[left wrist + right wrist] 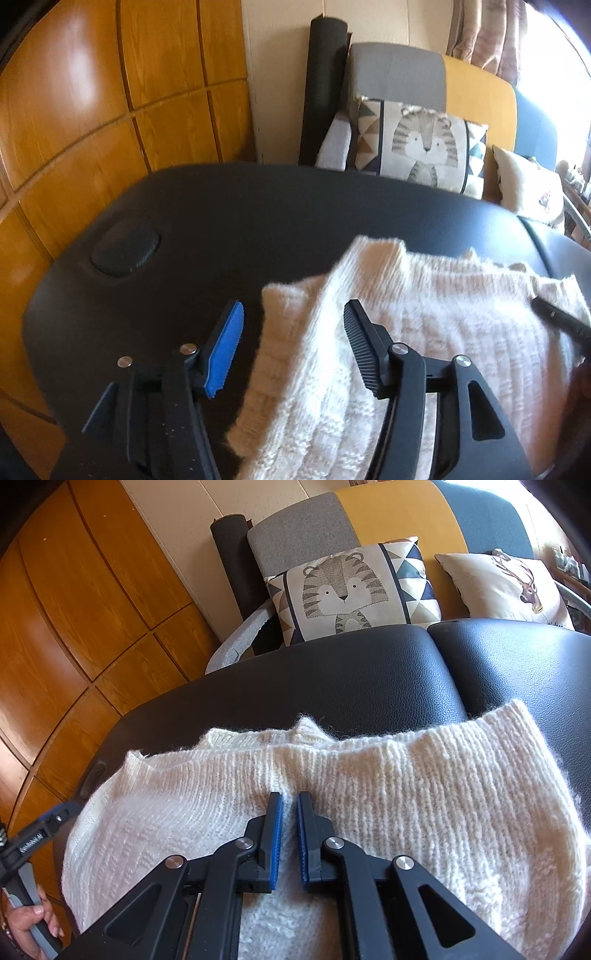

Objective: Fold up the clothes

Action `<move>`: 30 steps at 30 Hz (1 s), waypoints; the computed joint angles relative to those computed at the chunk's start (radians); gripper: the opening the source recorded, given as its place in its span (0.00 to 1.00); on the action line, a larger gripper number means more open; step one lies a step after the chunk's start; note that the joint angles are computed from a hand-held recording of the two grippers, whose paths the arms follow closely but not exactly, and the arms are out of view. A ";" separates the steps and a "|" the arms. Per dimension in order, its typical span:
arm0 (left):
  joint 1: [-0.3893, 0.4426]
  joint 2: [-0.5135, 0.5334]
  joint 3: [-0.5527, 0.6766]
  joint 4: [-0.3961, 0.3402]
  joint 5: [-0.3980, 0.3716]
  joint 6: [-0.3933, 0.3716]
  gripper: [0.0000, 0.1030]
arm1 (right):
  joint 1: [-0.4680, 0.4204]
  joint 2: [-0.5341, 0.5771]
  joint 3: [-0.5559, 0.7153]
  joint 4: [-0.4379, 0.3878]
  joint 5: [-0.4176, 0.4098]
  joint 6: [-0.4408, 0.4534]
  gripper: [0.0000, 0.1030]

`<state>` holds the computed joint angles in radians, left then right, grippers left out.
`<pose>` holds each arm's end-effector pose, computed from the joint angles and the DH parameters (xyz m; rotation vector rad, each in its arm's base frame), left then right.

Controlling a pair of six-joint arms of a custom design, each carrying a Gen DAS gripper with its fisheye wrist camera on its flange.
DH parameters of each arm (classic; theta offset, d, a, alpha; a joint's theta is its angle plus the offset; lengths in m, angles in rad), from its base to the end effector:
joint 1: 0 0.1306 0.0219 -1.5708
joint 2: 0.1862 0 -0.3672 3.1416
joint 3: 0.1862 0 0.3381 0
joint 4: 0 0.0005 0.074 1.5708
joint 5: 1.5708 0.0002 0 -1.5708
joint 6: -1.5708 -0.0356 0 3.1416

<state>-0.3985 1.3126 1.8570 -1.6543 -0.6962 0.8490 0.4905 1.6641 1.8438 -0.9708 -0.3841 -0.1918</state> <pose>0.3124 -0.1073 0.5811 -0.7199 2.2459 0.3701 0.4623 0.2614 0.4677 -0.5511 2.3635 0.7758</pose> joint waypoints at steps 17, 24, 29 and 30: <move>0.012 0.167 0.067 0.078 0.088 -0.162 0.62 | 0.000 -0.001 -0.001 0.001 0.001 0.005 0.05; 0.062 0.064 -0.101 0.264 0.183 -0.155 0.73 | 0.004 -0.001 0.021 -0.022 0.033 0.019 0.04; 0.054 0.063 -0.110 0.277 0.161 -0.158 0.74 | 0.032 -0.005 0.078 -0.009 0.175 0.106 0.01; 0.052 0.063 -0.113 0.278 0.159 -0.156 0.75 | 0.026 0.008 0.103 -0.014 0.185 0.118 0.01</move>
<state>-0.3469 1.3754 1.7444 -1.3766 -0.5370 0.6930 0.5166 1.6726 1.9468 -0.9843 -0.1990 -0.0742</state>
